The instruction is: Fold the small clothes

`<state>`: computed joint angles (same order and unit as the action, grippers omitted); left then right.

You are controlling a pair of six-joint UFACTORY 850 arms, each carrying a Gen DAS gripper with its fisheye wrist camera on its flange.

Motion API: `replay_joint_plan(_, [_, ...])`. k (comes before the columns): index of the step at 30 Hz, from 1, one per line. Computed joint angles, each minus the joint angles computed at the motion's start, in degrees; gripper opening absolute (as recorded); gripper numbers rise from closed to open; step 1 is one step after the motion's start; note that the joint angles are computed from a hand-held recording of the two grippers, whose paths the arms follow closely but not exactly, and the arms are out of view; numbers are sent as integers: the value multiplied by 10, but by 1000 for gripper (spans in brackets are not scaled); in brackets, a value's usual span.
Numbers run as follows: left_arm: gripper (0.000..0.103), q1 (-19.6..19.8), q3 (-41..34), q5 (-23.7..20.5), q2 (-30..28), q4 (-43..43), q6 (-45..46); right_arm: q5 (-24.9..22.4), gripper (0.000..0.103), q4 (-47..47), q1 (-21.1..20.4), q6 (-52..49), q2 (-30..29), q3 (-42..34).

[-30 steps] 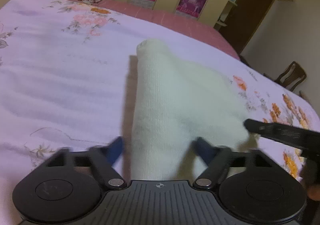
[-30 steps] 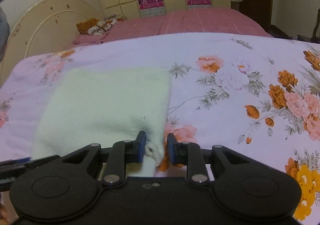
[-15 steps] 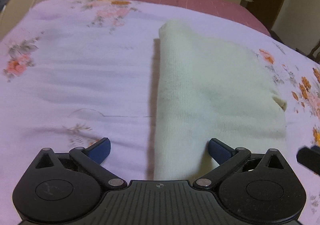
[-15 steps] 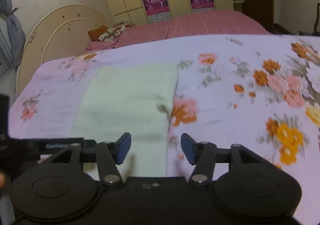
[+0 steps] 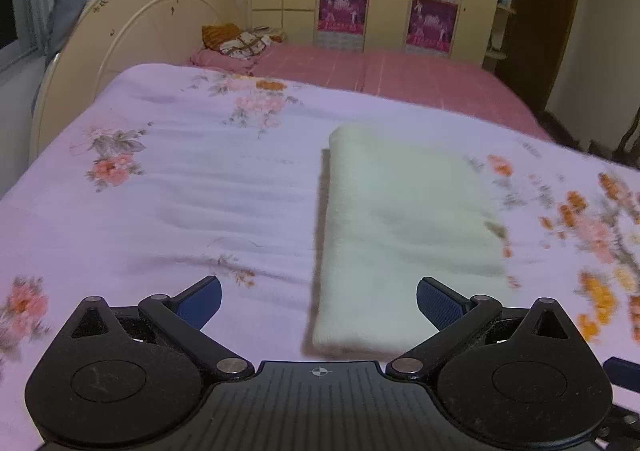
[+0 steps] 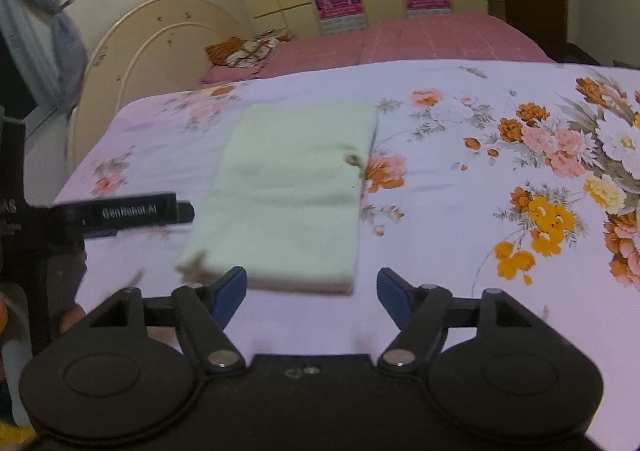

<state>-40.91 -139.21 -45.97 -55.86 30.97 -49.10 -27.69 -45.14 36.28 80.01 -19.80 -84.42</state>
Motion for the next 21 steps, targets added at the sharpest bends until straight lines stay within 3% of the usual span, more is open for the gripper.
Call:
replay_joint_plan(6, [103, -33, 179, 5, 133, 100, -82, -63, 81, -58, 46, 8, 43, 24])
replay_joint_plan(10, [103, -53, 276, 9, 212, 110, -127, -166, 90, -174, 101, 61, 64, 38])
replay_joint_plan(12, [103, -70, 327, 7, 252, 137, -168, -204, 100, -228, 126, 116, 84, 59])
replay_joint_plan(21, [103, -158, 479, -48, 385, 222, -294, -282, 100, -309, 216, 262, 177, 141])
